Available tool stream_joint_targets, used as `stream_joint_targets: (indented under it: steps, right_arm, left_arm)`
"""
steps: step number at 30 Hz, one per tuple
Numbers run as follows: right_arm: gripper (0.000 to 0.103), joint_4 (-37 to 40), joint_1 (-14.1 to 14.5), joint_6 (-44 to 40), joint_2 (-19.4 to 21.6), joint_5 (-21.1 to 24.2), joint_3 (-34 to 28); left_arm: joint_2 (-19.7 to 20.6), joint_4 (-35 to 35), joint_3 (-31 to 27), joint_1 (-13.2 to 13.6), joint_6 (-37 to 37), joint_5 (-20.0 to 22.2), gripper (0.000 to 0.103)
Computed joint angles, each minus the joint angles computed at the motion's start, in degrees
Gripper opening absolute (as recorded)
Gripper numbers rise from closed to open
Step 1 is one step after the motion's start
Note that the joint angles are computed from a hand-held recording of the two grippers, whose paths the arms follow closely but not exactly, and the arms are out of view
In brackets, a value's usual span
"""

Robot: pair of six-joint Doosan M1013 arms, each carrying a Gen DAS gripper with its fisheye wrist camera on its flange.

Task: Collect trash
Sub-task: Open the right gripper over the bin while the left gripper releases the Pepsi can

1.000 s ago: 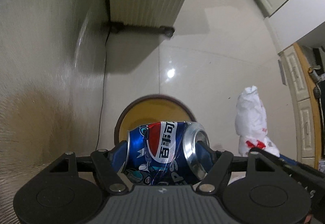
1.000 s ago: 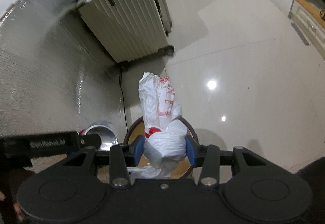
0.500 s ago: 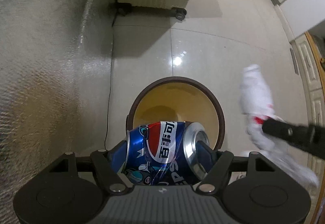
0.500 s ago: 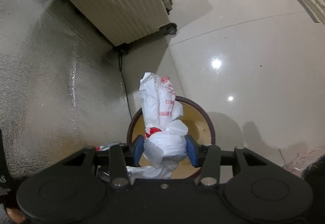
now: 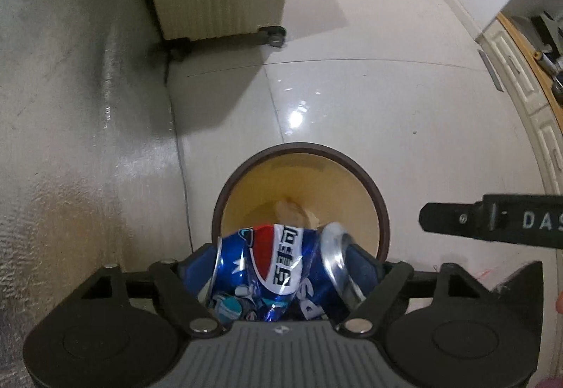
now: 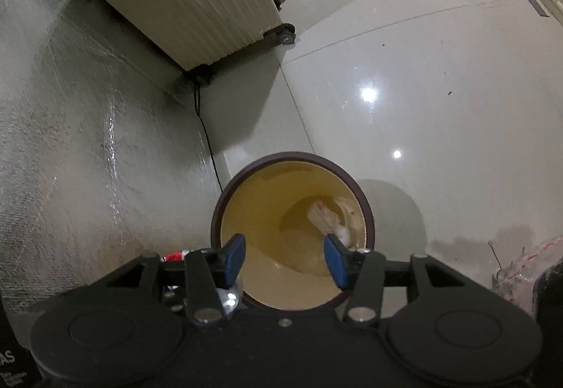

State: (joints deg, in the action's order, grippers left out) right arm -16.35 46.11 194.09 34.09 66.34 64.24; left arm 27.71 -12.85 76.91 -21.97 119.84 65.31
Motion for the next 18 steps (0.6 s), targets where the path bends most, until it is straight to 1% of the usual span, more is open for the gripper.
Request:
stream_joint_targets:
  steps: [1,4,7,15,18]
  right_arm:
    - [0.050,0.21,0.06,0.17,-0.10,0.01,0.23]
    - [0.050,0.84,0.25,0.68,-0.38,0.09,0.90]
    - [0.050,1.21,0.44,0.96,-0.57,-0.05,1.47]
    - [0.053,1.76,0.74,0.07,-0.58,0.90,1.37]
    - [0.056,2.06,0.88,-0.60,-0.67,1.15,1.47]
  left_arm:
    - [0.12,-0.23,-0.11,0.07,0.27,0.55,0.091]
    - [0.37,0.92,-0.14,-0.12,0.06,0.45,0.093]
    - [0.24,2.72,0.11,-0.42,-0.39,0.31,0.099]
    - [-0.46,3.60,0.66,-0.41,-0.84,1.20,0.099]
    - [-0.81,3.69,0.85,-0.35,-0.77,1.67,0.099]
